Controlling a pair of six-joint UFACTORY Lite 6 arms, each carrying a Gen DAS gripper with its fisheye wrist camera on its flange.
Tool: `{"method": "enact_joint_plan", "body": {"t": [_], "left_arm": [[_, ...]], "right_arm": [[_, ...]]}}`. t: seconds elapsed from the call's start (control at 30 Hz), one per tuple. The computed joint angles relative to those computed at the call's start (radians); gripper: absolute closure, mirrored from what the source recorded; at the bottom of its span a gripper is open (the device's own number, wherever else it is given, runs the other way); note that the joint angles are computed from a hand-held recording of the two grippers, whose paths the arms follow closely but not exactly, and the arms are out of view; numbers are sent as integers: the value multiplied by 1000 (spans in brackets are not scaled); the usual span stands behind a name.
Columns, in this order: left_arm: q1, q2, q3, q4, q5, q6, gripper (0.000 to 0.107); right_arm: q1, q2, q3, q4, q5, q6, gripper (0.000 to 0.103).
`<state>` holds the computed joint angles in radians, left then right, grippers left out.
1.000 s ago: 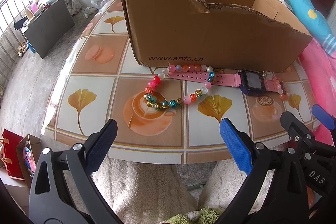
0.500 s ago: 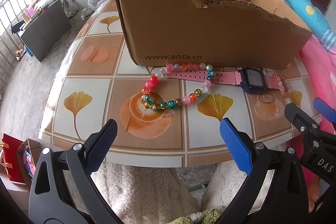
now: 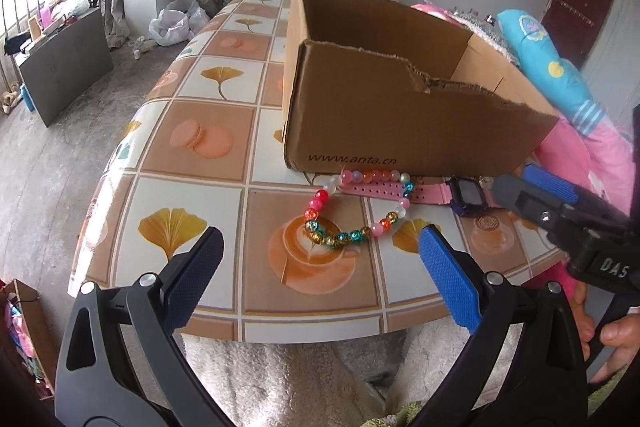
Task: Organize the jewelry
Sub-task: 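Close the right gripper on the multicolour bead bracelet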
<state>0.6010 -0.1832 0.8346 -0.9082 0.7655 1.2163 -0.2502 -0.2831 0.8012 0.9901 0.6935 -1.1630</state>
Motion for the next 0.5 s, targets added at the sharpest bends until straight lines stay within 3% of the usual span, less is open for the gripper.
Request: {"method": "enact_joint_plan", "body": {"t": [0.13, 0.27, 0.37, 0.5], "left_arm": [[-6, 77, 49, -26, -13, 1, 13], [-47, 97, 41, -64, -108, 67, 13], [-82, 114, 53, -75, -149, 112, 13], [-132, 150, 72, -47, -190, 141, 41]], "right_arm": [[66, 82, 41, 2, -1, 27, 36], [112, 161, 78, -8, -3, 56, 54], [137, 198, 93, -12, -10, 57, 62], [167, 250, 114, -26, -33, 76, 69]]}}
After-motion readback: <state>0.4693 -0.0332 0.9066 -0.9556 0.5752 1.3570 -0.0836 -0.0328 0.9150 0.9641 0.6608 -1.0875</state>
